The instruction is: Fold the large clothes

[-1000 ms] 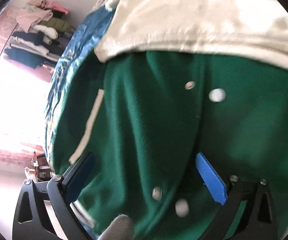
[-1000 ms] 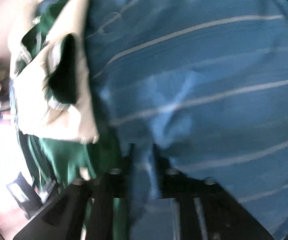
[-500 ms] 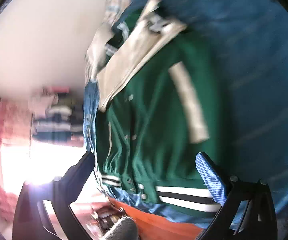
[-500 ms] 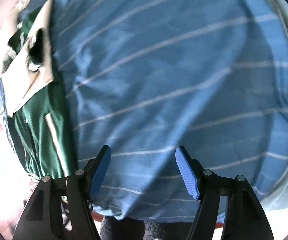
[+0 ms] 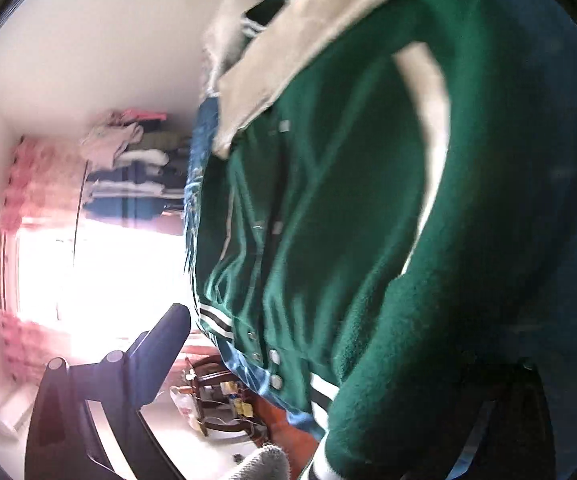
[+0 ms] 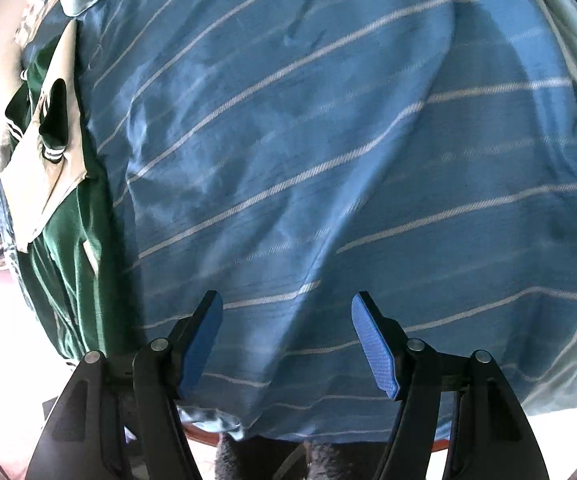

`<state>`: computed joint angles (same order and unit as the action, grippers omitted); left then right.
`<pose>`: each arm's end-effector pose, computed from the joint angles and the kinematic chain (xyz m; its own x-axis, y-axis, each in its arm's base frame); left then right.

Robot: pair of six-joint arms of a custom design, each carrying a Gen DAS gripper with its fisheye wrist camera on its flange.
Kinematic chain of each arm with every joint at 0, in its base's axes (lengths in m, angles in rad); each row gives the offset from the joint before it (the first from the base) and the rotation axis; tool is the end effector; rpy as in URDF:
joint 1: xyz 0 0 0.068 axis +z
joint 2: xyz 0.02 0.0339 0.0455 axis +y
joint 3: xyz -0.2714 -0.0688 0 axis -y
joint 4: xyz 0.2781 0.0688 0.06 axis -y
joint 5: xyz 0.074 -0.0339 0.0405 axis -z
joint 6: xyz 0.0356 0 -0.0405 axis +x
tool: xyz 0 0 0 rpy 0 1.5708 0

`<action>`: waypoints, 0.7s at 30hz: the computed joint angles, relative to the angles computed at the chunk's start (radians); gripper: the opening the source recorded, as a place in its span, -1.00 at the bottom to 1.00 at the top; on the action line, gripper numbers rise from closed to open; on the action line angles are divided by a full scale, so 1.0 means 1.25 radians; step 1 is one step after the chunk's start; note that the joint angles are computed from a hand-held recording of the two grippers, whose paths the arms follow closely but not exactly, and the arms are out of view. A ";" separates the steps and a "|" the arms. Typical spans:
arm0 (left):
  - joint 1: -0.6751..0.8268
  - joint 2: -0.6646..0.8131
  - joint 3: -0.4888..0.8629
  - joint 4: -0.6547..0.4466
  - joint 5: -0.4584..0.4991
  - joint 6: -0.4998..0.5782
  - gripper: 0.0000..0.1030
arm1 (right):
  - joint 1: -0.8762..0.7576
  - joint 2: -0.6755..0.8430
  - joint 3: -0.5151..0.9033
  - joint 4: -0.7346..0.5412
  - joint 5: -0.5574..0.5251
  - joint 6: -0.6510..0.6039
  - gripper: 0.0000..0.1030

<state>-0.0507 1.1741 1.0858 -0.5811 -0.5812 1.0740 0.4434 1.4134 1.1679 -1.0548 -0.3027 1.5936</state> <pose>0.2794 0.0054 0.3347 -0.6361 0.7680 -0.0743 0.3601 0.3806 0.8518 0.2580 0.1343 0.2681 -0.4615 0.8373 0.2933 0.8812 0.3944 0.2606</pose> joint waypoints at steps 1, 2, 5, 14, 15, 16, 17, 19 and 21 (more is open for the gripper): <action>0.006 0.007 0.010 -0.007 0.010 0.006 1.00 | 0.005 -0.002 -0.002 0.008 0.000 0.009 0.34; 0.003 0.003 0.008 -0.012 0.015 0.018 1.00 | 0.017 0.026 0.015 0.023 0.003 0.020 0.34; -0.024 -0.062 -0.060 0.009 0.028 0.071 1.00 | 0.021 0.049 0.021 0.039 -0.001 0.014 0.34; -0.045 0.017 -0.010 0.073 -0.004 0.008 0.54 | -0.063 0.166 0.041 0.255 -0.028 -0.178 0.62; -0.041 0.025 0.007 0.068 0.004 0.002 0.41 | -0.077 0.192 0.051 0.296 -0.038 -0.211 0.64; -0.042 0.032 0.024 0.049 0.007 -0.014 0.15 | -0.089 0.208 0.053 0.335 -0.050 -0.227 0.66; -0.040 0.042 0.045 0.029 0.013 -0.033 0.00 | -0.101 0.223 0.052 0.382 -0.058 -0.233 0.72; -0.039 0.061 0.092 -0.023 0.027 -0.070 -0.23 | -0.130 0.254 0.052 0.475 -0.081 -0.237 0.75; -0.038 0.078 0.124 -0.070 0.035 -0.092 -0.42 | -0.153 0.279 0.055 0.558 -0.092 -0.238 0.81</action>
<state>-0.0984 1.2720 1.2404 -0.6685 -0.5369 0.9588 0.2524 1.7617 1.2371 -0.3577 -0.4173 1.2964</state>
